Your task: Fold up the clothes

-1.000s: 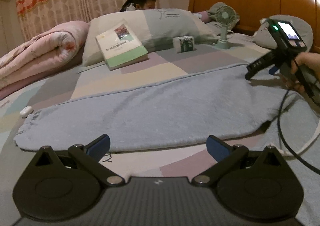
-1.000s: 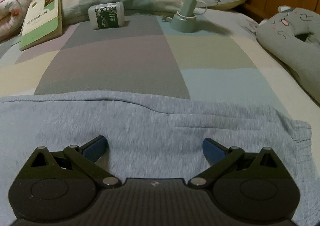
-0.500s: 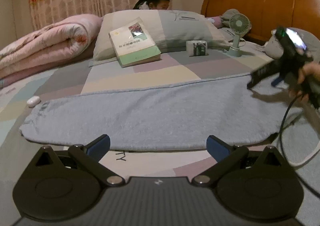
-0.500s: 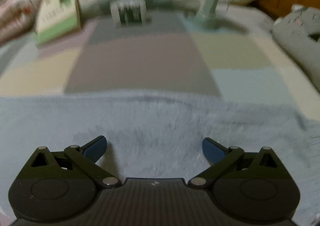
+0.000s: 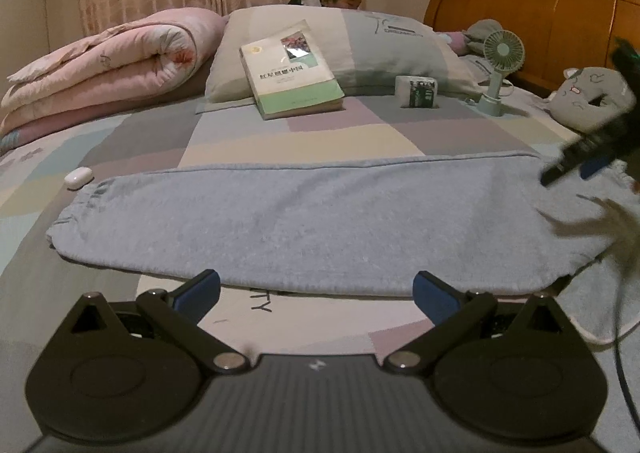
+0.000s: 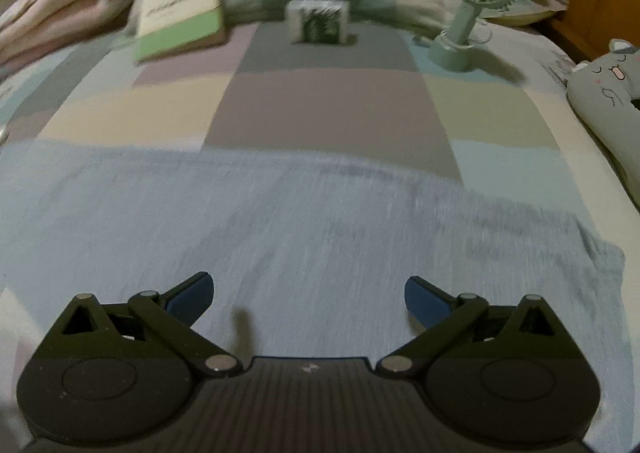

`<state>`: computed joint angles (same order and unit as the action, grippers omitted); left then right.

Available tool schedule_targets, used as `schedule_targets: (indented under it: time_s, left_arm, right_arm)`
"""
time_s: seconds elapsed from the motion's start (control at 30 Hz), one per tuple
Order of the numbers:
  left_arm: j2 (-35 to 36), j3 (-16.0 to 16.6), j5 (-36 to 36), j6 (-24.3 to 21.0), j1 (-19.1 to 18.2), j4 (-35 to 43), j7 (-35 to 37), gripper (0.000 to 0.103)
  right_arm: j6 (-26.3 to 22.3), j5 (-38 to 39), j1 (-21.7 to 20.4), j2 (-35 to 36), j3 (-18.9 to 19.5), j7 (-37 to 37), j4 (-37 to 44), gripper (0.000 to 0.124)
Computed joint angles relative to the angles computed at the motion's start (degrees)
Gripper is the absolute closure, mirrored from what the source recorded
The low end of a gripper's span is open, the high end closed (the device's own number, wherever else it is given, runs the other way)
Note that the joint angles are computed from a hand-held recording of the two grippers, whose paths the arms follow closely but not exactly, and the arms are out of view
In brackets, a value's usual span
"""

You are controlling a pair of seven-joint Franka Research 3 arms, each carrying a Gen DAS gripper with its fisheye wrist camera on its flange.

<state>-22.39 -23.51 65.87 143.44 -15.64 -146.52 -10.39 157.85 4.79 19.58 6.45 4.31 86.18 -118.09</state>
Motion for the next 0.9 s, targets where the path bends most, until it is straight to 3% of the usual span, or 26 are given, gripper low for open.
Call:
schedule_targets:
  time_s: [0.27,0.5,0.63,0.73,0.77,0.83,0.9]
  left_arm:
    - [0.6,-0.3,-0.6,-1.6,-0.5,0.6,1.4,0.001]
    - [0.0,0.0,-0.1,-0.4,-0.3,0.4,0.7,0.001]
    - [0.3,-0.4,0.0,-1.1,-0.4,0.6,0.4,0.001]
    - [0.7,-0.1,-0.2,-1.2,-0.5,0.8,0.5,0.001]
    - [0.8,-0.2,-0.4,-1.5,-0.6,0.9,0.5,0.001]
    - [1.1,-0.2,-0.4,-1.7,-0.7,1.0,0.6,0.001]
    - [1.4,0.0,-0.2,-1.4,-0.8,1.2,0.5,0.001]
  right_arm:
    - [-4.4,2.7,-0.8,-11.2,1.0,-2.3,-12.9,0.021]
    - [4.1,3.2,-0.6,-17.3,3.0,-3.2,-19.6,0.021]
    - [10.1,-8.8,-4.7,-12.9,7.5,9.7,-17.5,0.021]
    - [6.5,-26.8,-7.0,-7.4,9.0,24.9,-13.3,0.021]
    - [4.9,-28.7,-6.3,-6.1,8.4,26.7,-12.4,0.021]
    - [10.1,-25.7,-5.5,-6.2,6.6,28.0,-15.2,0.021]
    - [13.9,-20.5,-4.4,-6.3,5.1,24.4,-17.0,0.021]
